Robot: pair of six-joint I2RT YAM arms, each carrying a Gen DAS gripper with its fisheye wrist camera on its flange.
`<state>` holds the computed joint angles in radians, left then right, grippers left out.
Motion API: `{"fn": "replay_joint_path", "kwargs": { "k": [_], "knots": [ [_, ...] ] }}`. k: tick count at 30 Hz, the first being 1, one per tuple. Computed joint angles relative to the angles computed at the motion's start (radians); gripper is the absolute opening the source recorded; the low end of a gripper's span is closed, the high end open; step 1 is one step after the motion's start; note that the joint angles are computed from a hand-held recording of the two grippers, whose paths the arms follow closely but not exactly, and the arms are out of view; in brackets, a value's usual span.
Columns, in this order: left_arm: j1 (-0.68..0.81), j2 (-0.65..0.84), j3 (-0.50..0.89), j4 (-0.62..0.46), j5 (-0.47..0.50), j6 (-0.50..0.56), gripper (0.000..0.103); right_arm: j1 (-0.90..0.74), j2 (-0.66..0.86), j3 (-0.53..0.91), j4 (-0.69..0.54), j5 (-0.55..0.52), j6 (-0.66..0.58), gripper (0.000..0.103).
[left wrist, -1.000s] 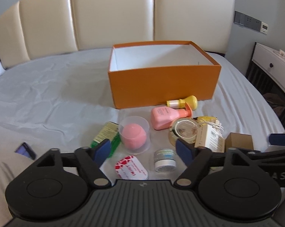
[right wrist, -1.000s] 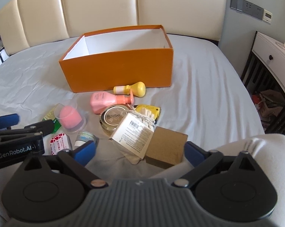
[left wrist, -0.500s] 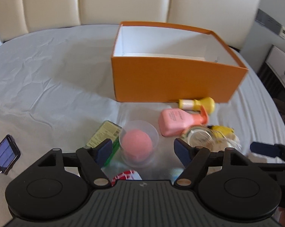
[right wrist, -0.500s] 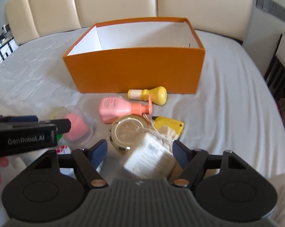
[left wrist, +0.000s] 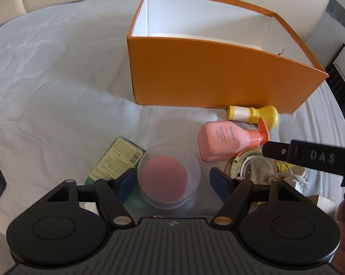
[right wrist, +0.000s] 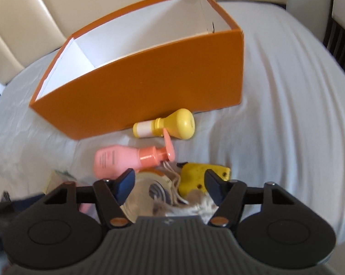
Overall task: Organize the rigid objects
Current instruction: 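Grasp the clear cup with pink sponge with left tool while right tool grasps pink bottle, then carry cup and pink bottle into the orange box with both tools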
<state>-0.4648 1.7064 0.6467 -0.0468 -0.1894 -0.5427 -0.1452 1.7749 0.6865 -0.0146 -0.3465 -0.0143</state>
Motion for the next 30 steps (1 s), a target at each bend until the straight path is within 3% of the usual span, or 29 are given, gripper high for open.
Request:
{"fn": "replay_joint_path", "kwargs": {
  "k": [5,10,15,20,30],
  "knots": [
    [0.021,0.058,0.034,0.004,0.010,-0.008,0.070,0.005,0.077,0.054,0.013,-0.044,0.096,0.061],
    [0.019,0.081,0.055,0.032,-0.024,0.027,0.069,0.005,0.150,0.124,-0.032,-0.126,0.182,0.050],
    [0.037,0.129,0.103,0.059,-0.035,0.062,0.069,-0.003,0.212,0.162,-0.012,-0.141,0.267,0.050],
    [0.051,0.161,0.122,0.087,-0.032,0.068,0.069,0.006,0.250,0.183,0.035,-0.133,0.312,0.050],
    [0.064,0.160,0.108,0.116,-0.022,0.056,0.068,0.074,0.197,0.074,0.187,-0.045,0.322,0.036]
  ]
}}
